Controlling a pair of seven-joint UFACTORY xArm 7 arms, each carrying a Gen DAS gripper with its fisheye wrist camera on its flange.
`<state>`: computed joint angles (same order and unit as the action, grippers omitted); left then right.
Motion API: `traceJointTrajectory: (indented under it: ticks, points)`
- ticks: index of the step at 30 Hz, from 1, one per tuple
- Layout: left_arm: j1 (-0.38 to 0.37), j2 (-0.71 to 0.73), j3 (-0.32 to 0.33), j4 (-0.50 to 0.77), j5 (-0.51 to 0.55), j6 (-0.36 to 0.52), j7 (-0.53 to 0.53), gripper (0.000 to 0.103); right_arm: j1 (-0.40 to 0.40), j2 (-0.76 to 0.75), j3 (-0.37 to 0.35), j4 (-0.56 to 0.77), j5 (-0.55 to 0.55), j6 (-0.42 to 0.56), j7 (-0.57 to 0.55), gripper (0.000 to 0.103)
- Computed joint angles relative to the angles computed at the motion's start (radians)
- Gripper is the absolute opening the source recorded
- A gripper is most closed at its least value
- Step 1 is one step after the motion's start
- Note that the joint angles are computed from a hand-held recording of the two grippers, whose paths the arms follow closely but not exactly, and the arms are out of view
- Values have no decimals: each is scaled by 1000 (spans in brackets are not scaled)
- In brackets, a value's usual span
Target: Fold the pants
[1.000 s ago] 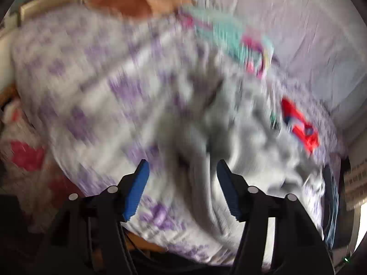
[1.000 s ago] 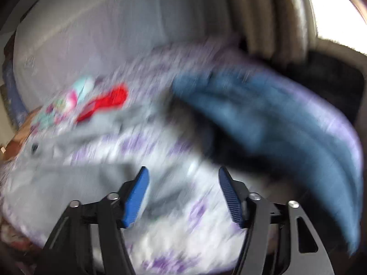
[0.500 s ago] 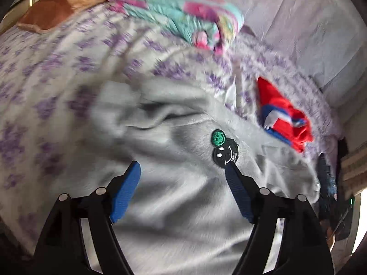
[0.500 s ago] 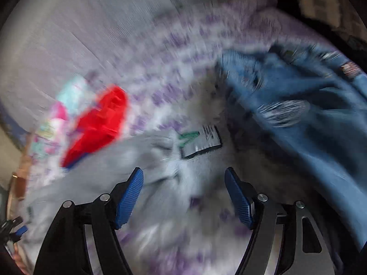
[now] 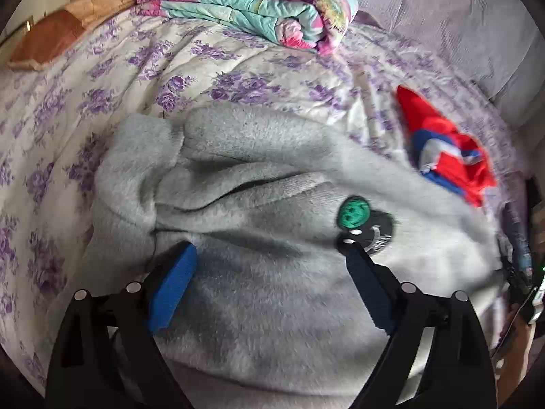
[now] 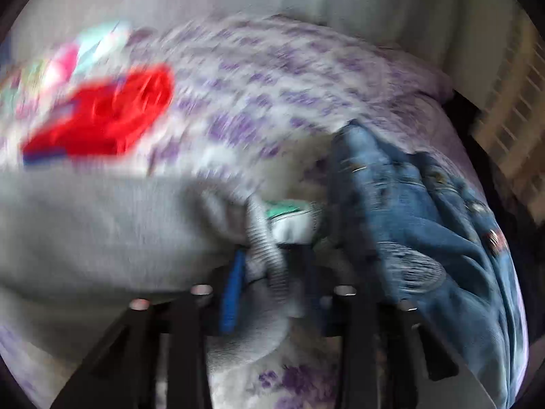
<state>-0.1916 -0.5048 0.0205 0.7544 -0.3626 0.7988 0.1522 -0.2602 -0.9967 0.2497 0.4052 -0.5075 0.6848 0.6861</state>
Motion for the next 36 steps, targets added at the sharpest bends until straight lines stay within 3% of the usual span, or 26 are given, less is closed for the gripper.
traceJointTrajectory:
  ticks: [2,4,6,8,9,11,14,16,18,21,26,29,33,36]
  points:
    - [-10,-23,54,17,-52,55,36,87,-8,-107,37,4,-2,6,60,55]
    - [1,-47,61,15,-62,56,56,87,74,-176,12,-9,33,-25,40,56]
    - [38,-23,18,12,5,49,24,88,188,-117,-37,0,120,-65,-27,56]
    - [58,41,-25,11,81,58,-13,88,234,56,-55,56,170,37,-68,55]
    - [64,37,-53,-8,126,26,-25,89,236,119,-74,60,232,66,-118,55]
    - [59,5,-67,-13,157,36,-32,88,230,118,-80,31,232,40,-96,55]
    - [13,-40,40,38,41,109,51,87,261,36,-87,16,252,-37,-123,55]
    - [44,-47,45,77,53,77,56,89,306,49,-99,55,278,-74,-181,55]
    - [63,24,66,163,54,79,64,93,369,119,-130,118,318,-124,-267,57]
    - [82,192,80,299,49,169,97,93,436,274,-159,231,381,-156,-388,59]
    - [129,293,59,340,12,202,173,93,483,532,-145,411,449,-159,-520,59]
    - [140,324,53,356,-40,227,238,93,510,671,-138,520,477,-102,-605,59]
    - [152,353,24,357,-38,226,255,93,499,840,-97,662,403,6,-637,59]
    - [156,368,13,356,-53,224,253,91,498,897,-95,691,356,6,-621,58]
